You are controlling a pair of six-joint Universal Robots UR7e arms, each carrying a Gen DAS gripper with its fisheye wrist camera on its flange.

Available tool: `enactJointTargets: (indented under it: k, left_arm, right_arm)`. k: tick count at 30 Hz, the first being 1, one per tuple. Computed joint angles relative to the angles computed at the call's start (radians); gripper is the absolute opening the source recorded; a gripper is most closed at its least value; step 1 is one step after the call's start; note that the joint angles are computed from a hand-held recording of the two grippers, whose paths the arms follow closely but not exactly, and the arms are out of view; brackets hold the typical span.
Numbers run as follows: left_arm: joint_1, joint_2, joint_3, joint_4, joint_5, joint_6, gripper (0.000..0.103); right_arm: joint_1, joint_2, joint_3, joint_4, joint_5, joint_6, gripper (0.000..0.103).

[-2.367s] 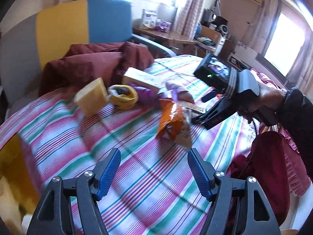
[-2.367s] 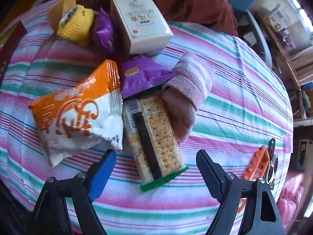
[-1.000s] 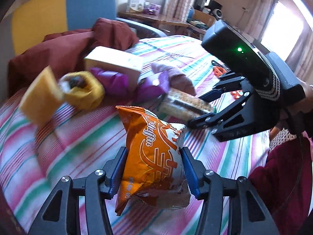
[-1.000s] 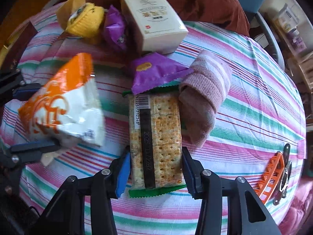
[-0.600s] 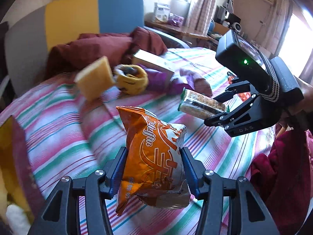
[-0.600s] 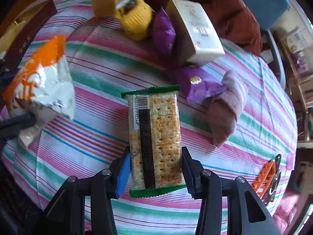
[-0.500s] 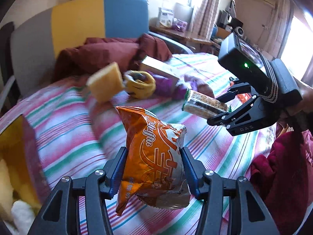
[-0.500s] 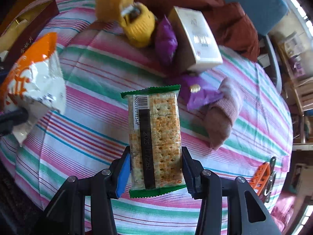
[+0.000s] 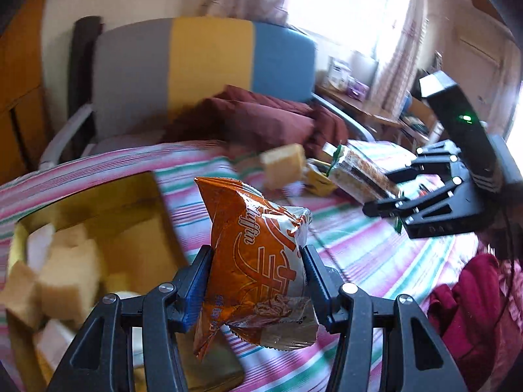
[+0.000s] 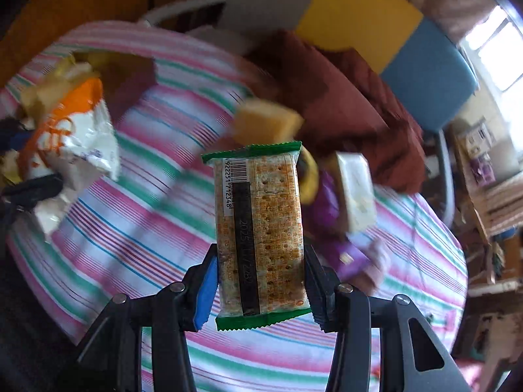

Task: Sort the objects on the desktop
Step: 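Carry both items over the gold tray and open both tools to drop them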

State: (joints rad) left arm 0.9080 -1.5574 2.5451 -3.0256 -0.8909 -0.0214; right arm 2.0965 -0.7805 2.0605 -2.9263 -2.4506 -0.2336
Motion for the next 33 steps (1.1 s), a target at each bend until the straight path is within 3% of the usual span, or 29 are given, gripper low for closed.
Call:
enactJointTargets:
  k: [7,15,19,21,26,33]
  left_arm:
    - [0.062,-0.148,0.018,0.020,0.063,-0.011,0.055]
    - [0.161,-0.187,-0.017,-0.027,0.135,0.010,0.056]
    - [0.222,-0.198,-0.055,-0.013,0.087,-0.014,0.062]
    - [0.235,-0.205,-0.062,-0.014,0.067,-0.012,0.062]
    - [0.226,-0.223,-0.040,-0.013,0.104,-0.029,0.062]
    - [0.132,-0.254,0.066,-0.081,0.272,-0.053,0.061]
  right_arm:
    - [0.029,0.120,-0.098,-0.060,0.207,0.023,0.048]
    - [0.052,0.251,-0.219,-0.074,0.378,0.108,0.048]
    - [0.029,0.298,-0.268,-0.094,0.451,0.180,0.053]
    - [0.030,0.308,-0.276,-0.102,0.463,0.210,0.055]
    - [0.044,0.312,-0.266,-0.104,0.459,0.218,0.055]
    - [0.059,0.306,-0.216,-0.147,0.414,0.208,0.061]
